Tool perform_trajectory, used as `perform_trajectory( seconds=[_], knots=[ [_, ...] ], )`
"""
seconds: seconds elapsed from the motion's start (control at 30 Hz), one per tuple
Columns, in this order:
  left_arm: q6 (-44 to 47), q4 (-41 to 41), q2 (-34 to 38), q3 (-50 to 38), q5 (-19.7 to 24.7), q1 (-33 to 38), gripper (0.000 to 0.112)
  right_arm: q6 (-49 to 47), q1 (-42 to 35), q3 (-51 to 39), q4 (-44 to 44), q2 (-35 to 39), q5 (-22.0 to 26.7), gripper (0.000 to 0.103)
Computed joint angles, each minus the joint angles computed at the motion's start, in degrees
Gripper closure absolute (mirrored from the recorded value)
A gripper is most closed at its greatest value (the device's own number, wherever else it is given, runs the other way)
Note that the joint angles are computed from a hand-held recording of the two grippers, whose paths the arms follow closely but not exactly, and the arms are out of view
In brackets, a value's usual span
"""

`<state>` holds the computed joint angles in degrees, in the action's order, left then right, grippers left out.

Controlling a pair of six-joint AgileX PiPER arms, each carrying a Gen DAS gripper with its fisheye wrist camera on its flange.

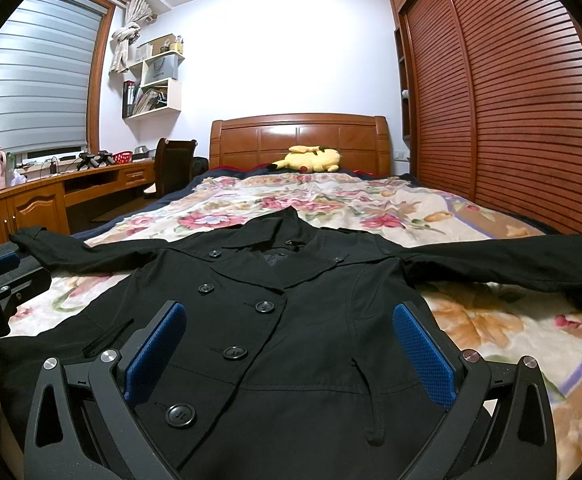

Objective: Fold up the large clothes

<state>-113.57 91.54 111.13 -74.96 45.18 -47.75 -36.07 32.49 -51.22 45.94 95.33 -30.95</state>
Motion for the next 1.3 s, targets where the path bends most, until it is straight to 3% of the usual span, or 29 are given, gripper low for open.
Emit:
perform_trajectory(
  seconds=[1.03,1.3],
  knots=[
    [0.5,-0.4,-0.7,0.7,-0.6,0.4,0.009,-0.3,0.0,-0.1,0.4,-0.2,0.4,0.000],
    [5.2,-3.7,-2.7,1.9,-2.2,3.2,0.009,-3.9,-0.3,-3.1,3.7,-1.0,5.5,0.000]
  ],
)
